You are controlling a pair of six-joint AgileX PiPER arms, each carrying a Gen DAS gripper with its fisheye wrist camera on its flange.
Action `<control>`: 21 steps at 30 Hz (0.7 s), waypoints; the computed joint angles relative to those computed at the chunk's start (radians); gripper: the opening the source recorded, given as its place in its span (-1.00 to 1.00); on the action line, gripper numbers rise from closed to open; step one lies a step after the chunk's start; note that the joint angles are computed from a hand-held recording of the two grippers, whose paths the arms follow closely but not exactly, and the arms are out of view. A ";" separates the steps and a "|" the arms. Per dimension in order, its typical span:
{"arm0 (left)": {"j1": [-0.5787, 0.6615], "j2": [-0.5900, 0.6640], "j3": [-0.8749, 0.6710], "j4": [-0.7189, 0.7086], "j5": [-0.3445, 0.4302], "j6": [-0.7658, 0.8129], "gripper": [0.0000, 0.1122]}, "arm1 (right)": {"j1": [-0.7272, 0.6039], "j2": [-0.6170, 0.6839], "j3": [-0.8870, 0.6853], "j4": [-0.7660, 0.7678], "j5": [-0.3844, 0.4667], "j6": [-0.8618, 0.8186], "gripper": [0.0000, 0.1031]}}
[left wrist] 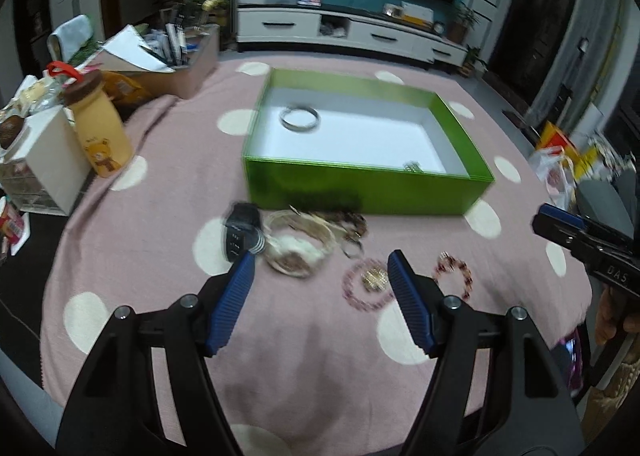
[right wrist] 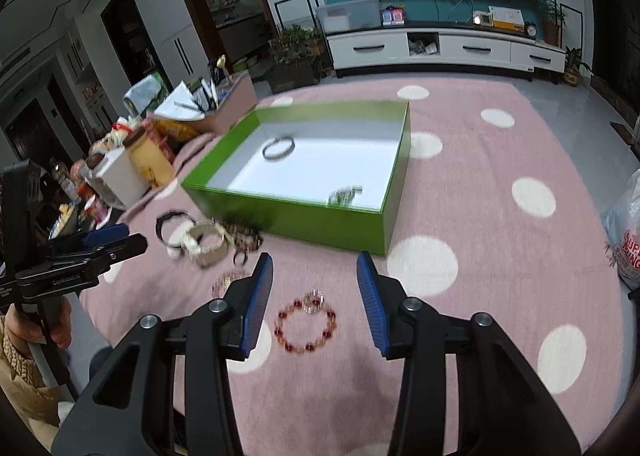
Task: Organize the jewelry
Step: 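Raise both open tools away from the green box toward the jewelry, then grasp the butterfly-charm pink bracelet with left tool while right tool grasps red bead bracelet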
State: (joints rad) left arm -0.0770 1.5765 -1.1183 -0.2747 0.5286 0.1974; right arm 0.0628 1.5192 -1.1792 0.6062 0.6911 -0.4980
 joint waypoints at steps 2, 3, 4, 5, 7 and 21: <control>-0.021 0.007 0.023 -0.020 -0.014 0.017 0.19 | 0.016 -0.007 0.043 -0.023 -0.017 0.014 -0.15; -0.026 0.013 0.032 -0.038 -0.019 0.032 0.14 | 0.022 -0.004 0.056 -0.034 -0.023 0.019 -0.15; -0.031 0.021 0.040 -0.053 -0.024 0.045 0.10 | 0.034 -0.003 0.079 -0.054 -0.038 0.034 -0.15; -0.041 0.031 0.049 -0.068 -0.035 0.056 0.03 | 0.044 -0.001 0.092 -0.067 -0.050 0.048 -0.15; -0.056 0.045 0.067 -0.087 -0.056 0.070 -0.01 | 0.053 0.008 0.121 -0.069 -0.066 0.056 -0.15; -0.122 0.186 0.023 -0.060 -0.148 0.066 -0.29 | 0.112 0.100 0.149 -0.194 -0.185 0.198 -0.40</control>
State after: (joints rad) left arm -0.1994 1.7627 -1.0954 -0.3350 0.3809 0.2636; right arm 0.1750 1.6195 -1.0305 0.4117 0.5061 -0.2996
